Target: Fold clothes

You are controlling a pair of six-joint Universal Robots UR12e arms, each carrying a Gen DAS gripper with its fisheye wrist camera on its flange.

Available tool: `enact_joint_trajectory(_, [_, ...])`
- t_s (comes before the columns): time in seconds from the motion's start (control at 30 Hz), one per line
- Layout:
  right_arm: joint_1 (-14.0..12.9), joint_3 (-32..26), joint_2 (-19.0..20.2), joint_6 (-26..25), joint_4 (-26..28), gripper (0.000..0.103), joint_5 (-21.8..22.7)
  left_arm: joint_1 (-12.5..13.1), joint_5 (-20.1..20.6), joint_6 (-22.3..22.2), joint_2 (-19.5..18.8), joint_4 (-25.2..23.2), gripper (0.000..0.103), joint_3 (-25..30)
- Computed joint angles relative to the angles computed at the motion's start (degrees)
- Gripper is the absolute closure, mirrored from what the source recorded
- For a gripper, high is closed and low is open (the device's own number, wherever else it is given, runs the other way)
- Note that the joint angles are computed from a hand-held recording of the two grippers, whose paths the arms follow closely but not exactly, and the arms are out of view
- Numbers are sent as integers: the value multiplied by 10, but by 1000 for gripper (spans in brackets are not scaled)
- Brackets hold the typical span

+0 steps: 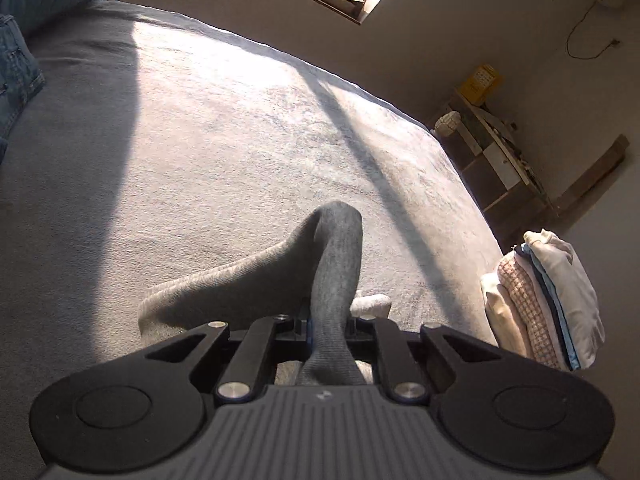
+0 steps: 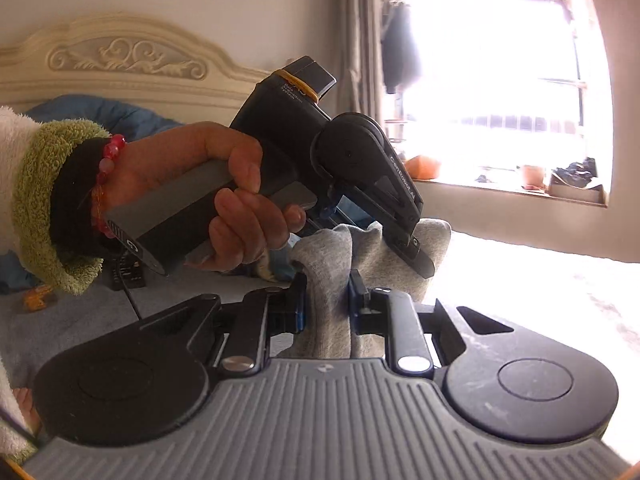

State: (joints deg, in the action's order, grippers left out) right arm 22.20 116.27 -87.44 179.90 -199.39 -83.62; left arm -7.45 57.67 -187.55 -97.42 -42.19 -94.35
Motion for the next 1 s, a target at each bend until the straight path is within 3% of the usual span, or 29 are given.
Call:
enact_joint_trajectory(0.13, [-23, 41, -29, 70, -10, 85, -50, -52, 17, 41, -25, -35, 91, 26])
enact_joint_trajectory(0.17, [-28, 52, -35, 91, -7, 85, -63, -63, 18, 46, -33, -41, 85, 31])
enact_joint_trajectory(0.2, [-32, 63, -41, 115, 0, 85, -76, -69, 5, 59, -41, -56, 66, 35])
enact_joint_trajectory(0.23, [-36, 74, -47, 139, 8, 85, -87, -74, -8, 73, -50, -72, 57, 39])
enact_joint_trajectory(0.3, [-48, 95, -58, 202, 30, 86, -102, -80, -18, 64, -58, -89, 53, 40])
enact_joint_trajectory(0.4, [-83, 128, -66, 363, 51, 86, -72, -70, -35, 66, -44, -56, 54, 8])
enact_joint_trajectory(0.5, [-112, 152, -60, 482, 13, 86, -22, -55, -32, 81, -22, 1, 54, -19])
enact_joint_trajectory(0.6, [-132, 158, -51, 527, -21, 86, 29, -41, 11, 126, 5, 60, 53, -51])
enact_joint_trajectory(0.67, [-150, 161, -50, 550, -29, 85, 67, -35, 60, 175, 24, 102, 52, -76])
enact_joint_trajectory(0.77, [-164, 160, -57, 565, -33, 77, 104, -24, 98, 226, 49, 123, 51, -113])
enact_joint_trajectory(0.8, [-168, 160, -59, 569, -33, 74, 116, -18, 97, 233, 56, 116, 51, -123])
enact_joint_trajectory(0.87, [-173, 160, -69, 570, -28, 52, 125, -7, 96, 248, 69, 104, 51, -141])
enact_joint_trajectory(0.93, [-177, 160, -80, 571, -16, 44, 128, 6, 85, 262, 82, 101, 51, -161])
enact_joint_trajectory(1.0, [-181, 153, -88, 568, 17, 42, 132, 21, 64, 272, 94, 85, 50, -176])
